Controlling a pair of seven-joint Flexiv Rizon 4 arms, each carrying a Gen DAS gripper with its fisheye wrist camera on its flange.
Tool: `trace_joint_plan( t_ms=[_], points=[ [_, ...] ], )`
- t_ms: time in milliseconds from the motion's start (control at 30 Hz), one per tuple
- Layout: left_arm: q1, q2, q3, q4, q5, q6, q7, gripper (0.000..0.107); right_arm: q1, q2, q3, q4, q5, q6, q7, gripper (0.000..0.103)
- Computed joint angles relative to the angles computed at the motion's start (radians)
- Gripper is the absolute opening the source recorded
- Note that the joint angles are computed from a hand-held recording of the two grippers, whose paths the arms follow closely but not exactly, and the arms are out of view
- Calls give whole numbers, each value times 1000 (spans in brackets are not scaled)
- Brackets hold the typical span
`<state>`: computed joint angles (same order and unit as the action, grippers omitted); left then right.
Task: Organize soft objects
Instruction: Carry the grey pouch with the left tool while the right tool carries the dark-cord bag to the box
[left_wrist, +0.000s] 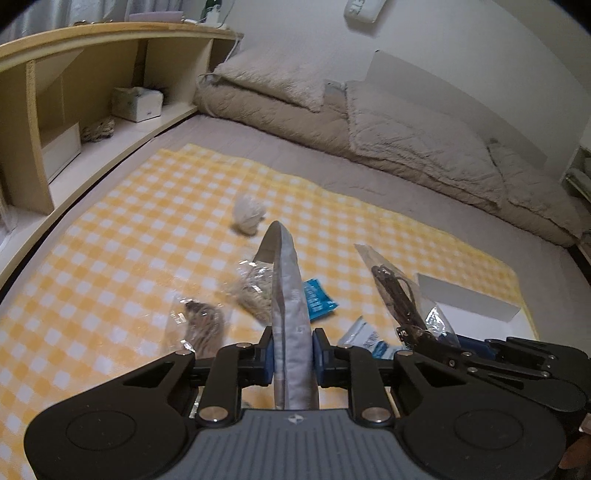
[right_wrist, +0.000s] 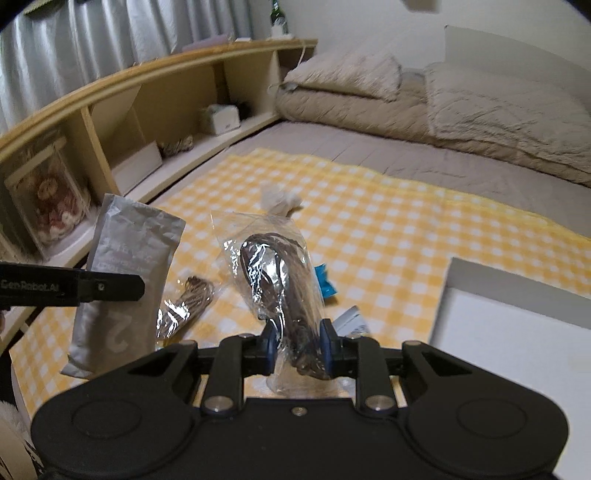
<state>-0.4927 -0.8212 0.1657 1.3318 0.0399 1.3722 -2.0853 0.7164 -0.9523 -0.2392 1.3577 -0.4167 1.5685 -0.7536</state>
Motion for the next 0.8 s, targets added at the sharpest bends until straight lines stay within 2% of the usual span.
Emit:
trace_joint_plan(
  t_ms=[200, 433, 633, 800],
  points=[
    [-11, -27, -14, -51, 3, 13, 13, 22, 105, 45, -165, 125, 60, 81, 68, 24],
    [-11, -75, -66, -123, -33, 37, 74, 22, 243, 74, -357, 255, 174, 112, 115, 24],
    [-9, -138, -119, -219, -78, 25, 141, 22, 315, 88, -461, 340, 247, 105, 136, 24],
    [-14, -213, -169, -333, -118, -24, 207, 22, 331, 105, -490, 386, 267, 69, 158, 24]
  ],
)
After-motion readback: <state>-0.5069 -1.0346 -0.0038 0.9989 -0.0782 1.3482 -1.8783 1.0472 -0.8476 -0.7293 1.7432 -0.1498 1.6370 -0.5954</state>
